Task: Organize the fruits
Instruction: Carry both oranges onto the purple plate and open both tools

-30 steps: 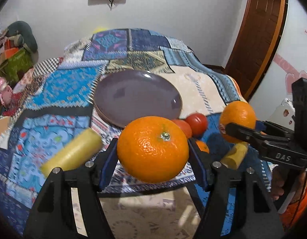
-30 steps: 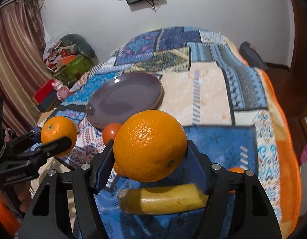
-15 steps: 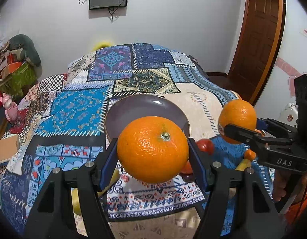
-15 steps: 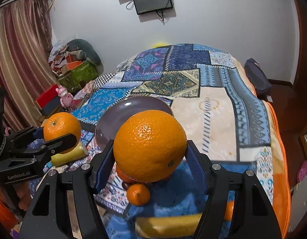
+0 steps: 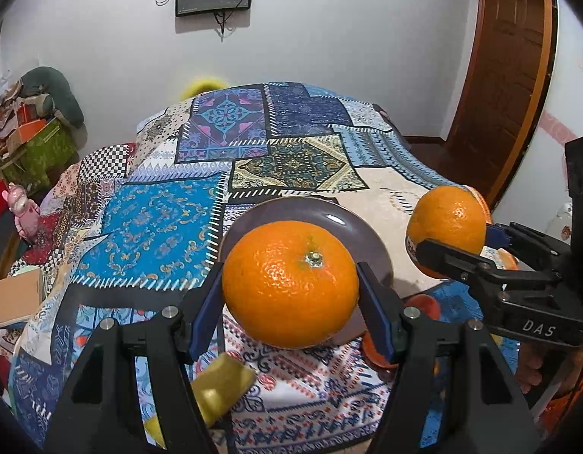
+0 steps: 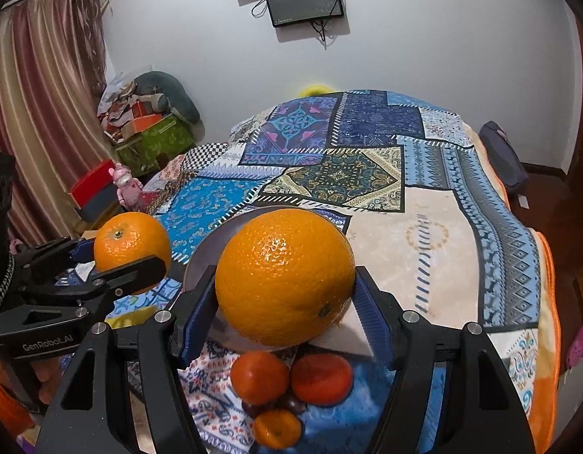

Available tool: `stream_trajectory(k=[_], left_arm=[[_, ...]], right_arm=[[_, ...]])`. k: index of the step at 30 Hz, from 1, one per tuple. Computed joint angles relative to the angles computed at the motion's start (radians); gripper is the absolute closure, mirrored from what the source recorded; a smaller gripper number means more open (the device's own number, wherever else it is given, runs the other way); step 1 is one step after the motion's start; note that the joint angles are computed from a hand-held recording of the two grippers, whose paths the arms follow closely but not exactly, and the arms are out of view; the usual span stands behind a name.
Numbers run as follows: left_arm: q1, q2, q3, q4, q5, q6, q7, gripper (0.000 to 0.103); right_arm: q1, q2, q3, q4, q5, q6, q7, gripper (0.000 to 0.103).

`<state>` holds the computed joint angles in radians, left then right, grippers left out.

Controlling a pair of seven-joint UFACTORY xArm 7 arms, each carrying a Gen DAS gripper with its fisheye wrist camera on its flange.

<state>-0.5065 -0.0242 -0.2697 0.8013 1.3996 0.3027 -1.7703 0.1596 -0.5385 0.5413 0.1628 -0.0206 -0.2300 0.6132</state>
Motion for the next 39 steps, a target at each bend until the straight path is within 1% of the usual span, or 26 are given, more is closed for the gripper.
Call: stream_trajectory(k=[3, 9, 13, 15, 17, 18, 19, 20, 21, 24, 25, 28, 29, 31, 33, 34, 35, 37, 38, 39], left_arm=[[0.01, 0.023, 0.013, 0.014, -0.01, -0.019, 0.022, 0.037], [0.02, 0.083, 0.046, 0.054, -0.021, -0.052, 0.054, 0.037], [0.012, 0.117, 0.066, 0.074, -0.015, -0.055, 0.065, 0.037], [0.01, 0.137, 0.076, 0.086, -0.02, -0.066, 0.074, 0.037], [0.005, 0.156, 0.089, 0.097, -0.01, -0.075, 0.071, 0.037], [0.004, 0.166, 0.095, 0.103, -0.008, -0.078, 0.07, 0.037], [0.003, 0.175, 0.1, 0.109, -0.009, -0.084, 0.073, 0.037], [0.003, 0.184, 0.106, 0.114, -0.012, -0.092, 0.076, 0.037], [0.005, 0.198, 0.112, 0.121, -0.023, -0.104, 0.087, 0.037], [0.0, 0.226, 0.133, 0.135, -0.047, -0.126, 0.113, 0.037], [-0.006, 0.231, 0.14, 0.137, -0.047, -0.126, 0.114, 0.037], [-0.016, 0.253, 0.157, 0.153, -0.065, -0.125, 0.135, 0.037], [-0.019, 0.26, 0.162, 0.157, -0.074, -0.13, 0.145, 0.037], [-0.026, 0.271, 0.173, 0.165, -0.093, -0.135, 0.163, 0.037], [-0.035, 0.278, 0.187, 0.172, -0.097, -0.141, 0.163, 0.037], [-0.04, 0.282, 0.194, 0.177, -0.095, -0.145, 0.161, 0.037], [-0.043, 0.288, 0.199, 0.182, -0.095, -0.15, 0.16, 0.037], [-0.045, 0.301, 0.206, 0.193, -0.113, -0.164, 0.175, 0.037], [-0.047, 0.308, 0.21, 0.198, -0.127, -0.173, 0.188, 0.037], [-0.049, 0.316, 0.211, 0.203, -0.148, -0.176, 0.21, 0.037]], right_arm=[[-0.022, 0.045, 0.007, 0.02, -0.003, -0.014, -0.012, 0.037], [-0.098, 0.124, 0.07, 0.073, 0.009, -0.006, -0.061, 0.037], [-0.19, 0.18, 0.157, 0.112, 0.026, 0.001, -0.101, 0.037], [-0.195, 0.211, 0.153, 0.127, 0.027, 0.005, -0.121, 0.037], [-0.146, 0.257, 0.089, 0.14, 0.021, 0.007, -0.143, 0.037], [-0.142, 0.272, 0.082, 0.147, 0.027, 0.013, -0.156, 0.037], [-0.168, 0.28, 0.109, 0.157, 0.039, 0.024, -0.172, 0.037], [-0.215, 0.287, 0.157, 0.168, 0.049, 0.036, -0.188, 0.037], [-0.246, 0.298, 0.186, 0.177, 0.05, 0.041, -0.197, 0.037], [-0.274, 0.343, 0.196, 0.208, 0.035, 0.06, -0.221, 0.037], [-0.293, 0.353, 0.211, 0.216, 0.031, 0.062, -0.227, 0.037], [-0.391, 0.371, 0.302, 0.239, 0.019, 0.067, -0.25, 0.037], [-0.4, 0.376, 0.308, 0.243, 0.012, 0.071, -0.255, 0.037], [-0.446, 0.383, 0.35, 0.254, -0.002, 0.08, -0.263, 0.037], [-0.459, 0.395, 0.353, 0.26, -0.026, 0.083, -0.263, 0.037], [-0.435, 0.405, 0.324, 0.261, -0.036, 0.083, -0.267, 0.037], [-0.437, 0.412, 0.323, 0.263, -0.039, 0.084, -0.269, 0.037], [-0.478, 0.419, 0.364, 0.269, -0.044, 0.091, -0.275, 0.037], [-0.519, 0.416, 0.405, 0.269, -0.051, 0.085, -0.274, 0.037], [-0.523, 0.416, 0.409, 0.269, -0.053, 0.08, -0.276, 0.037]])
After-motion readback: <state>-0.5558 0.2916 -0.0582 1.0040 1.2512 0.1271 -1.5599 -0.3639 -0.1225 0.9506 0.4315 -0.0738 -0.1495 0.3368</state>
